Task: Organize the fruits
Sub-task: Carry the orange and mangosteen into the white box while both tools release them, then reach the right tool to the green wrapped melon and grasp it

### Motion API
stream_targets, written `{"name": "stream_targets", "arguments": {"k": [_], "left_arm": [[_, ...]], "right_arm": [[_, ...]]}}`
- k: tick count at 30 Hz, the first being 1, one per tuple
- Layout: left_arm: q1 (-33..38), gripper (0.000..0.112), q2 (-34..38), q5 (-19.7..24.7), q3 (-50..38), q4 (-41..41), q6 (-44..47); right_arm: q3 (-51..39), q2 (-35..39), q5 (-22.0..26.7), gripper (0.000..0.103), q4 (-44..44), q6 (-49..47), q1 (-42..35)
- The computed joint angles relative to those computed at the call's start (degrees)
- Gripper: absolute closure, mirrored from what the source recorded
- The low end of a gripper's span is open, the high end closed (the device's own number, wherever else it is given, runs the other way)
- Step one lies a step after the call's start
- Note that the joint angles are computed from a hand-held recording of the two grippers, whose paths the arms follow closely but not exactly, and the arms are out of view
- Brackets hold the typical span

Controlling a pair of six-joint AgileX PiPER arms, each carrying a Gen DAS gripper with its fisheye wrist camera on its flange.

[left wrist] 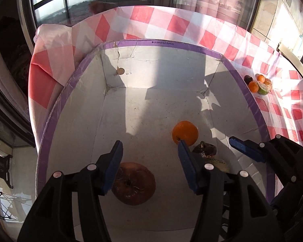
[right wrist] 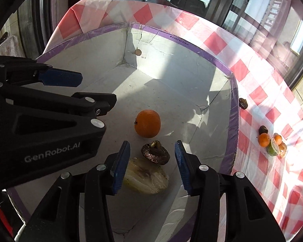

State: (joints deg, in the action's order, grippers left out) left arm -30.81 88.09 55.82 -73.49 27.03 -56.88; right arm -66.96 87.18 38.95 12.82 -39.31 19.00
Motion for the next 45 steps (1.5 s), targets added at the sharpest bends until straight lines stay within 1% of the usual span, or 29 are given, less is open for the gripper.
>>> {"name": "stream_targets", "arguments": {"k": [2,4,5,6,7,8,9,11,12,13,14,16,18,21,24,26,28,29,30,32,33,36,38,41,43,45], "left_arm": [[0.46,0.048,-1.08,-1.39,1.06,-0.06,-1.23],[1.12,0.045,-2.44,-3.62,2.52,-0.11,-2.35],[0.69,0.041,-3.57,-4.75,3.71,1.6,-4.54],[-0.18,0.034,-5.0,-5.97,5.21,4.25,-7.4],[-1.88,0.031,-6.39,-6.47,6.65,8.45,-11.58],[-4.31,0.027,-7.78,-6.44,8.13,14.17,-17.04],[-6.96,0.021,-8.96,-5.59,9.14,19.9,-22.36],[-13.98,0.011,-10.05,0.02,9.29,31.36,-32.56],[-17.51,0.011,-10.05,2.1,9.25,37.09,-37.11],[-20.13,0.011,-9.82,2.96,8.61,40.65,-39.46],[-22.14,0.011,-9.13,3.14,7.33,42.69,-40.6],[-24.83,0.011,-6.79,0.98,4.05,45.43,-42.07],[-26.63,0.011,-3.6,-3.02,1.37,48.48,-44.86],[-26.69,0.011,4.12,-11.51,-4.51,50.01,-46.85],[-24.95,0.011,14.55,-17.93,-13.02,47.93,-44.46],[-22.27,0.011,22.12,-21.0,-20.5,41.86,-39.82],[-19.28,0.011,28.8,-22.39,-27.41,36.04,-36.85],[-17.86,0.011,31.91,-22.4,-30.93,33.31,-35.58],[-16.46,0.011,34.79,-22.06,-34.23,30.49,-34.31],[-13.56,0.011,39.08,-23.45,-38.72,24.7,-31.82],[-12.12,0.011,40.49,-25.05,-39.8,22.48,-30.99],[-9.32,0.011,45.45,-26.54,-45.84,14.91,-25.0],[-8.09,0.011,47.82,-28.1,-48.72,10.58,-20.89],[-7.28,0.011,48.67,-31.57,-48.46,8.95,-18.45],[-6.6,0.011,48.54,-33.25,-47.76,4.55,-14.58],[-6.07,0.011,47.48,-36.36,-44.87,5.35,-16.43]], "right_arm": [[0.65,-0.81,0.25,0.047,5.68,-5.25,-1.91],[3.57,-2.9,-1.42,0.047,16.99,-15.0,-5.64],[5.48,-4.88,-2.82,0.047,22.72,-19.49,-7.45],[6.67,-6.89,-3.0,0.044,28.45,-23.8,-9.89],[7.71,-8.66,-2.1,0.04,34.18,-28.22,-12.82],[8.92,-10.86,-0.69,0.03,39.91,-31.94,-16.75],[9.78,-12.2,1.57,0.022,45.64,-35.57,-21.22],[10.72,-11.47,9.41,0.021,57.09,-44.72,-31.96],[10.61,-9.63,12.69,0.018,61.66,-48.23,-36.85],[10.37,-8.29,14.49,0.017,63.94,-49.44,-40.4],[8.78,-6.18,16.12,0.017,64.21,-48.53,-44.0],[5.16,-1.41,16.69,0.017,63.71,-44.93,-48.71],[2.89,2.41,14.0,0.017,63.29,-41.37,-51.86],[-0.7,7.94,12.96,0.017,61.43,-36.04,-56.23],[-1.79,11.45,11.52,0.017,60.24,-35.62,-58.62],[-1.01,12.48,9.41,0.017,60.98,-37.97,-59.21],[-1.37,13.79,9.04,0.017,60.93,-39.24,-59.71],[-1.66,14.68,7.9,0.017,61.05,-39.31,-59.37],[-3.13,16.08,7.93,0.017,60.03,-37.91,-59.3],[-5.05,18.13,8.22,0.017,59.18,-35.99,-59.19],[-6.25,19.1,8.59,0.017,57.85,-34.45,-59.28],[-9.33,21.15,6.76,0.017,54.28,-31.02,-57.08],[-12.8,22.66,4.25,0.017,48.18,-26.98,-53.98],[-21.23,26.72,1.82,0.017,35.25,-17.92,-48.25],[-27.31,30.41,1.27,0.017,28.69,-13.89,-44.82],[-35.61,35.36,1.67,0.017,20.44,-7.55,-41.0]]}}
